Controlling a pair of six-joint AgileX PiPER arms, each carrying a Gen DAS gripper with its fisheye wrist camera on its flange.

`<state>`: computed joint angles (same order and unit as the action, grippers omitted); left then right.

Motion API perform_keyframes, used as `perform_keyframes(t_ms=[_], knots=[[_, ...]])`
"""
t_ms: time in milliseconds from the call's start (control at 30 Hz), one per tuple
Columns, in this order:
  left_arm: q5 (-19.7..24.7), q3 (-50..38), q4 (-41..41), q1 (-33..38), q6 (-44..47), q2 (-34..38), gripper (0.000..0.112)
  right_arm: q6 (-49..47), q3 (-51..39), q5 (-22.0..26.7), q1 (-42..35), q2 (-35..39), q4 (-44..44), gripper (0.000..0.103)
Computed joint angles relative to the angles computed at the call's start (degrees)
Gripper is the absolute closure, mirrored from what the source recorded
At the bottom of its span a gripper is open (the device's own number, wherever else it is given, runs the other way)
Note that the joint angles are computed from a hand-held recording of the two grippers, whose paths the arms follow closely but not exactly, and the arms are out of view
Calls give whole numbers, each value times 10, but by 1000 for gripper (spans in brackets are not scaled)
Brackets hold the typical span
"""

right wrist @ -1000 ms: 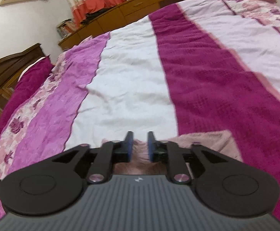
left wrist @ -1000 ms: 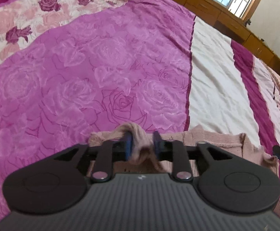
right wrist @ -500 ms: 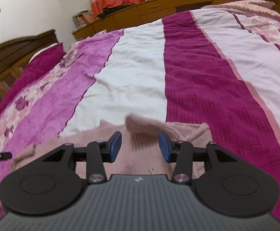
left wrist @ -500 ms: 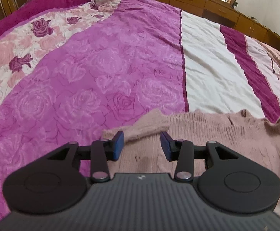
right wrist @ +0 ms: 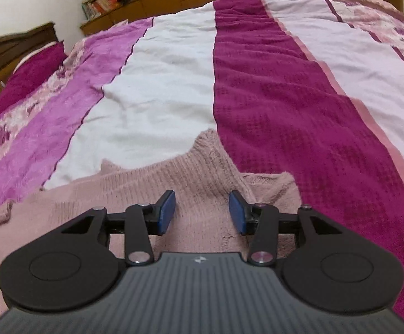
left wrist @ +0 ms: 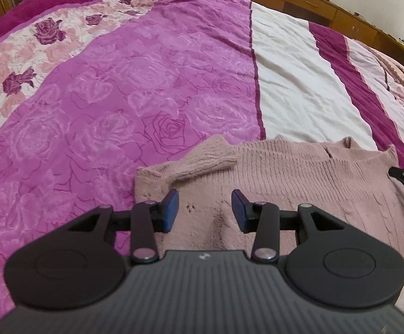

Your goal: Fold small clothes

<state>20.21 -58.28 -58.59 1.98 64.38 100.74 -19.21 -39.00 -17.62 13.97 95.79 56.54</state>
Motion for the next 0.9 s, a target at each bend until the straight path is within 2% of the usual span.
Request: perform_keyframes(t_ms=[133, 200, 333, 533, 700, 767, 900], knots=[[36, -1, -28, 9, 46, 7, 69, -6, 27, -27, 25, -30, 15, 50], [54, -5, -41, 12, 64, 14, 69, -34, 47, -39, 41, -55, 50, 45], [54, -27, -42, 3, 69, 38, 69, 5, 101, -52, 53, -112, 45, 42], [9, -78, -19, 1, -5, 82, 69, 27, 178, -65, 56, -193, 56, 40], [9, -94, 13, 21, -75, 81, 69, 15, 227, -66, 47, -243, 77, 39], [0, -89, 42, 21, -100, 72, 69, 18, 244, -67, 44, -257, 82, 39], [-1, -69, 156, 19, -186, 43, 69, 29, 264, -51, 30, -273, 78, 39]])
